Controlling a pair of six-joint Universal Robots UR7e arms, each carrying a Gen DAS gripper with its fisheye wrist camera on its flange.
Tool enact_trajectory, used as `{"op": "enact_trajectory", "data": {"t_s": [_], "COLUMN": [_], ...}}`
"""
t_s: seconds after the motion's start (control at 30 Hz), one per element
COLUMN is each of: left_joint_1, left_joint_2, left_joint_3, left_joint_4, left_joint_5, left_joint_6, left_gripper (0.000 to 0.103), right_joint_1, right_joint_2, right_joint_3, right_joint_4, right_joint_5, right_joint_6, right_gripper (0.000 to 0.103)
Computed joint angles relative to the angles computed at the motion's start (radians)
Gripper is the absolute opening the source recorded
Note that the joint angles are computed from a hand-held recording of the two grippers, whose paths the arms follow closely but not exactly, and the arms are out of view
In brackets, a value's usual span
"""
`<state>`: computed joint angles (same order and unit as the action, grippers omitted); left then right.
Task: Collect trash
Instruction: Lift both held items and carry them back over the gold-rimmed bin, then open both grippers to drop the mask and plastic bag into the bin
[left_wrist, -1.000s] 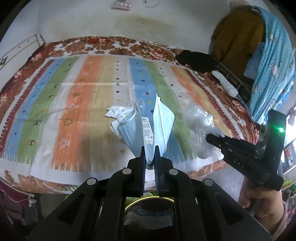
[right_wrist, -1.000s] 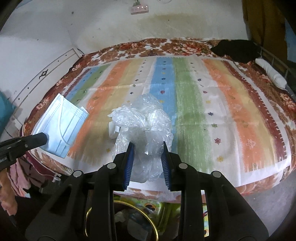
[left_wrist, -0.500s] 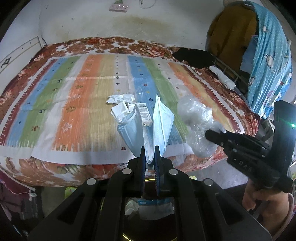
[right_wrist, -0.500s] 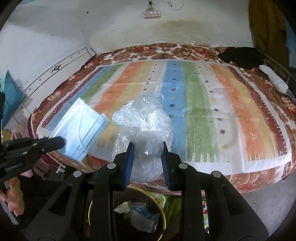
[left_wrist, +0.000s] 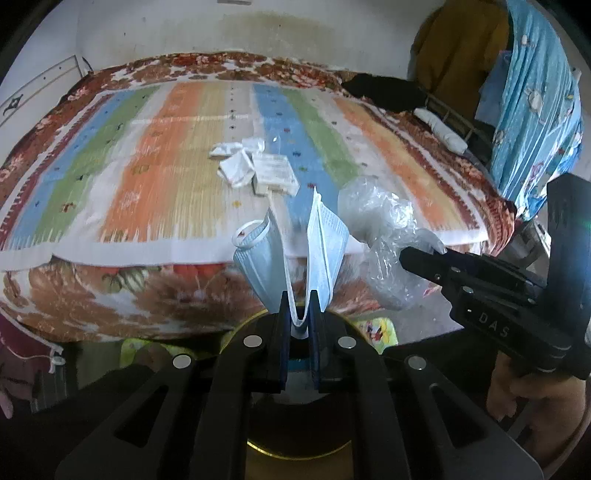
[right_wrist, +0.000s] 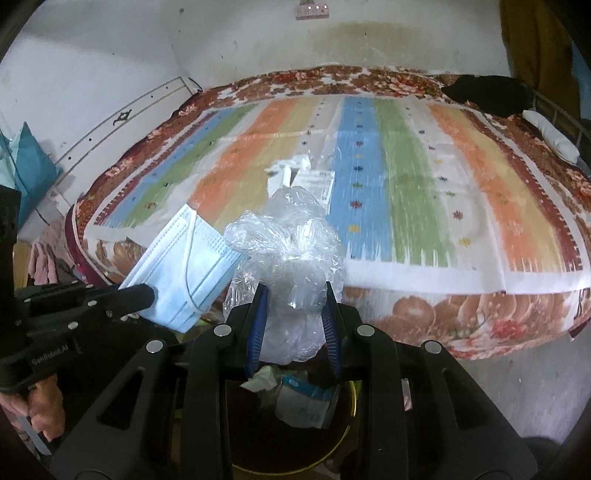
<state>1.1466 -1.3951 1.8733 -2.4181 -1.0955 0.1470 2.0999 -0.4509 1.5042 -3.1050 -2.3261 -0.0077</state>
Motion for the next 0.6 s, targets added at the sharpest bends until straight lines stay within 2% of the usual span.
{"op": "enact_trajectory", "data": {"t_s": [0.17,0.33,0.6], "left_joint_1": [-0.004,-0.009,0.005], "left_joint_2": [-0.018,-0.022,-0.026], "left_joint_3": [0.039,0.083,0.107], "left_joint_4": [0.013,0.045,0.061], "left_joint_5": [0.027,0.062,0.102], "left_joint_6": [0.003,-0.012,-0.082], "left_gripper": [0.008,0.008,0.008], "right_joint_1": [0.005,-0.008,0.002], "right_joint_2": [0.001,-0.020,-0.011], "right_joint_3": [0.030,0.082,0.109], "right_joint_4": [0.024,0.069,0.114], "right_joint_5": [-0.022,0.018,0.022], "right_joint_6": [0.055,0.151,0.192], "right_gripper": [0.027,0.027,0.027]}}
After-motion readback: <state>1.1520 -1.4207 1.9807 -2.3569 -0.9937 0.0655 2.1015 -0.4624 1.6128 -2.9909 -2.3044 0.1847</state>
